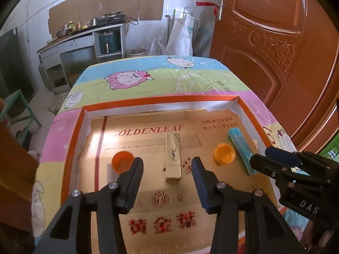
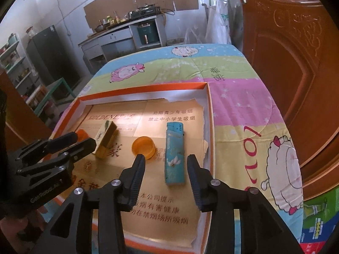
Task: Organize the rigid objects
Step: 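Lower and release the lipstick with the left gripper while the right releases the lighter, then withdraw both grippers from the box lid back over the loose items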
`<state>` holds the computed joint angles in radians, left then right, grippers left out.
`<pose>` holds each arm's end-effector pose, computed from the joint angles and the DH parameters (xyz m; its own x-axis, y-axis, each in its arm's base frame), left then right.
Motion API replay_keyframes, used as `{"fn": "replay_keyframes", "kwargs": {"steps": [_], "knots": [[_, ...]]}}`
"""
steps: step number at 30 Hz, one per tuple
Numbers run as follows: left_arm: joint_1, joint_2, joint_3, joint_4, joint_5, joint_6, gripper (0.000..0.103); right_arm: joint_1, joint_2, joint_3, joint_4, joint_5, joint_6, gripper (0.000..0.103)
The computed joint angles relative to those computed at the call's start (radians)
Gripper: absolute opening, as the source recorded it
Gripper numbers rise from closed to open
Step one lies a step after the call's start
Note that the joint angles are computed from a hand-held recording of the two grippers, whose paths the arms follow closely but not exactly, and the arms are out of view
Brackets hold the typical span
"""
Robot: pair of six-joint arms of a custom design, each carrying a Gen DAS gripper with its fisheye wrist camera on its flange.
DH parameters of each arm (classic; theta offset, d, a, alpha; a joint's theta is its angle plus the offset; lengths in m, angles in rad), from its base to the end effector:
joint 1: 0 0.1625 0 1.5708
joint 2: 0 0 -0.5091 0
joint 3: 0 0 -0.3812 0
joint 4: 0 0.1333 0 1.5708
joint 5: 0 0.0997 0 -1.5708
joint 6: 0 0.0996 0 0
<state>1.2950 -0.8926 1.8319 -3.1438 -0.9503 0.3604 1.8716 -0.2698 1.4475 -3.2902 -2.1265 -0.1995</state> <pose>0.0008 -0.6994 0.2450 -0.7429 0.1708 -0.6473 0.5145 0.7643 -0.3889 0.3040 -0.7074 -0.0750 -0.8240 -0.1543 0.5452 -0.4256 0.8037 -0.4158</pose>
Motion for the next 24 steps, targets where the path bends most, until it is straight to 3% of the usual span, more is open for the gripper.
{"fn": "replay_keyframes", "kwargs": {"steps": [24], "knots": [[-0.036, -0.183, 0.222, -0.087, -0.005, -0.066, 0.047, 0.092, -0.065, 0.183, -0.125, -0.028, 0.027, 0.045]]}}
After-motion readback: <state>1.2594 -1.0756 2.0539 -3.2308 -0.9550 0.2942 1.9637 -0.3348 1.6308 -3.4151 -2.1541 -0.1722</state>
